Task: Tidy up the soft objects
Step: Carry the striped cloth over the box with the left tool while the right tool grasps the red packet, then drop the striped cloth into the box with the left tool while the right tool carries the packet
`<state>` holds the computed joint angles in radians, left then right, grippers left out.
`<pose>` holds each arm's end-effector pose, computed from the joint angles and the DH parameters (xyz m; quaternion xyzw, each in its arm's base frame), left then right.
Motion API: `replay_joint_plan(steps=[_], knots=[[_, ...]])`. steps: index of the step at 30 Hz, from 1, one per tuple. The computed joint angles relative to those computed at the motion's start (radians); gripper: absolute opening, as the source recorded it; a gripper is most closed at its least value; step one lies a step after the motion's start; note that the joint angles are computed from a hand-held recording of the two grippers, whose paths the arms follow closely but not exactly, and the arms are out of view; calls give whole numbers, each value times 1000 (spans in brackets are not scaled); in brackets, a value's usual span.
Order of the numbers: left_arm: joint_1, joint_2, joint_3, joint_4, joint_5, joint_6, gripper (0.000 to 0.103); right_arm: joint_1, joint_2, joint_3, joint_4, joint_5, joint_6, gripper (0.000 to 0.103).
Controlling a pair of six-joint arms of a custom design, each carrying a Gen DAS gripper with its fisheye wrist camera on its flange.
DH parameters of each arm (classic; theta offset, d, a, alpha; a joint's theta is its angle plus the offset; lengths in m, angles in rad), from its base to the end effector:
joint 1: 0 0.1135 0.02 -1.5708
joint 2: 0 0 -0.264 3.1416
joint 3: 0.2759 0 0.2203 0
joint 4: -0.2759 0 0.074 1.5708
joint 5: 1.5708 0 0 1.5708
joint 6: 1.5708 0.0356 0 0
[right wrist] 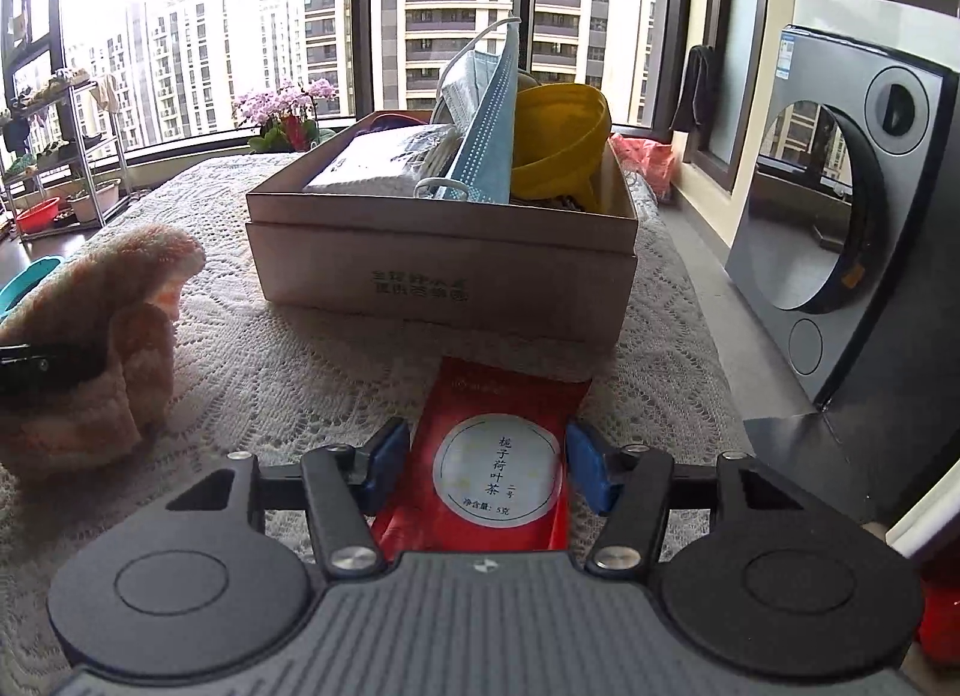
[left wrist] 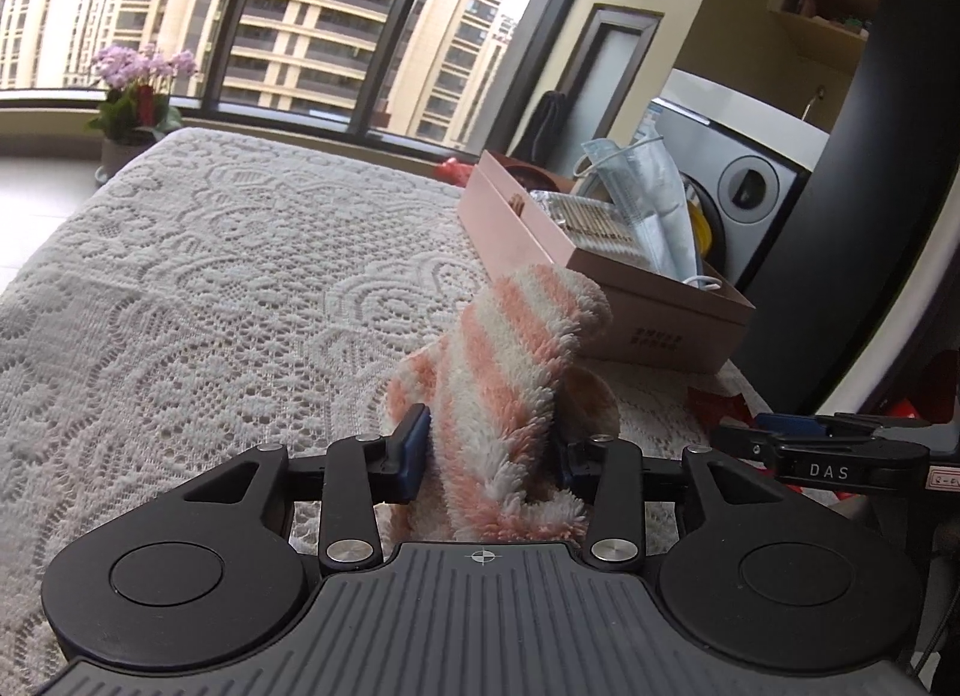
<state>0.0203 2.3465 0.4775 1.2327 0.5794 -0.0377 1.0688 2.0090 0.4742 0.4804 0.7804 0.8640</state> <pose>0.2838 -0.0137 0.0201 0.1038 0.8590 -0.2588 0.4294 0.1416 0.2059 0.0565 0.0052 0.8994 -0.0147 0.4368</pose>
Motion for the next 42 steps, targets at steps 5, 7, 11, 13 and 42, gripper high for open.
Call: replay_joint_plan(steps=[5, 7, 11, 13, 42], knots=[[-16, -4, -18, 34, -35, 10, 35, 116, -94, -62, -89, 63, 70, 58], [-29, -5, -47, 88, -64, 15, 30, 154, -127, -70, -138, 84, 106, 58], [-53, -62, -118, 119, -62, 67, 25, 243, -194, -90, -222, 145, 182, 58], [-67, -127, -155, 104, -46, 85, 25, 273, -227, -107, -242, 164, 212, 58], [-360, -52, 911, -825, -248, 175, 50, 217, -187, -324, 210, 205, 140, 58]])
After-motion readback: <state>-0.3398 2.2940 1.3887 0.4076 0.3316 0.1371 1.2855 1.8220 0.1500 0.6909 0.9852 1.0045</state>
